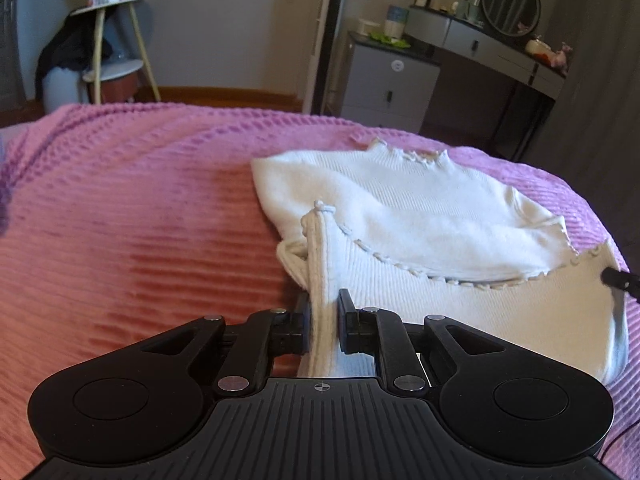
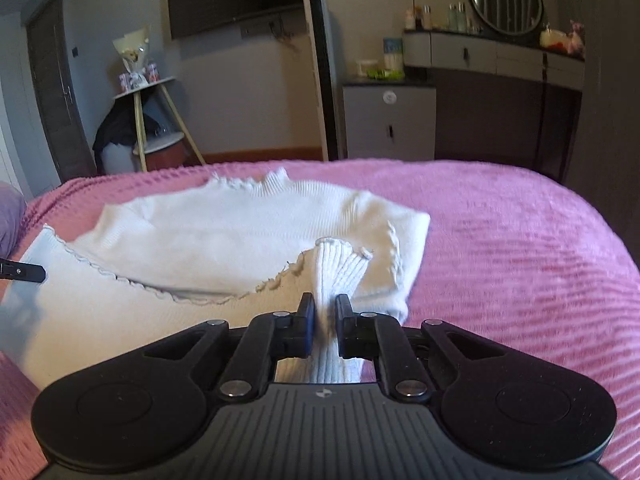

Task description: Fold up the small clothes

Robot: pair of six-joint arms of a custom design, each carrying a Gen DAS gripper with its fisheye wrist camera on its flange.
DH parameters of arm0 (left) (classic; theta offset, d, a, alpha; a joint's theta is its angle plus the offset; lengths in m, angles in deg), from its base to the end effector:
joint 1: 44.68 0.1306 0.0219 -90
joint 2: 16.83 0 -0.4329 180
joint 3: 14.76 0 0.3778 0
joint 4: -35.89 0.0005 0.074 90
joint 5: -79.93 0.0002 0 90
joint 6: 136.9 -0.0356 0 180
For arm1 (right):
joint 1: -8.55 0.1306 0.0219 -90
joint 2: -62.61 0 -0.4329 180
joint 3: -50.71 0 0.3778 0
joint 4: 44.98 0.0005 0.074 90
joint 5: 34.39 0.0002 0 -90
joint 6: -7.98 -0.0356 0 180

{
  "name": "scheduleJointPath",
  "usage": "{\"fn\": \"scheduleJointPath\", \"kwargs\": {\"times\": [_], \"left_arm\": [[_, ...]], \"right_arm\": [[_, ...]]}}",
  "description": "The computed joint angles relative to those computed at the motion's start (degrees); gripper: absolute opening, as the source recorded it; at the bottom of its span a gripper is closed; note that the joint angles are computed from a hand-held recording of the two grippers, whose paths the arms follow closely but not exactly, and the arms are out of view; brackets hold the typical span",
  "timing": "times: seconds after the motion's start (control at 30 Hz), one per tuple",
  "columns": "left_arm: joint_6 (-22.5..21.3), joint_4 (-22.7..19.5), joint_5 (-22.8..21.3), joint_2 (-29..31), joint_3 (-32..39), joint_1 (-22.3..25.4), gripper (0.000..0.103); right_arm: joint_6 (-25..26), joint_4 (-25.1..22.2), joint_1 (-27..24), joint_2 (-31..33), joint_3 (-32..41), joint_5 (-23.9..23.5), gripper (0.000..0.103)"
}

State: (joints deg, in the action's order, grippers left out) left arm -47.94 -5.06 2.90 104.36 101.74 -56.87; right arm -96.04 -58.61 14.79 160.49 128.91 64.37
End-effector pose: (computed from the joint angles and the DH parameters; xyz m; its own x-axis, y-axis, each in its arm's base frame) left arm 0.6809 -0.1558 0.3922 -0.6922 0.1676 -0.7020 0.3718 0.9165 -0.1477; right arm 0.5256 0.0515 0.3721 -0.5250 0.1835 -0.8311 0.1508 0.9811 0.1213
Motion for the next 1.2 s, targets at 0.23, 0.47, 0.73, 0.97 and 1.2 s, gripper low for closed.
{"fn": "scheduleJointPath", "kwargs": {"times": [0.23, 0.47, 0.73, 0.97, 1.2], "left_arm": [[-1.8, 0.2, -3.9, -0.2, -2.3, 0.2, 0.015], [-0.9, 3.9, 0.8, 0.5, -3.5, 1.0, 0.051], [-1.3, -1.0, -4.2, 4.5, 2.0, -1.2, 0.017], [0.3, 2.1, -2.4, 2.5, -1.4, -0.5, 0.009], [-0.6, 10.5, 0.1, -1.9, -4.4, 0.6, 0.009]], "right_arm": [[2.0, -0.6, 0.7, 1.2, 1.5, -0.4, 0.009], [-0.5, -4.5, -0.7, 3.5, 1.2, -2.0, 0.01], [-4.2, -8.7, -1.4, 5.8, 3.9, -3.8, 0.014], [-4.8, -7.7, -2.0, 5.4, 3.2, -5.3, 0.01], [-1.1, -1.4, -0.7, 0.8, 0.9, -2.5, 0.009]]}}
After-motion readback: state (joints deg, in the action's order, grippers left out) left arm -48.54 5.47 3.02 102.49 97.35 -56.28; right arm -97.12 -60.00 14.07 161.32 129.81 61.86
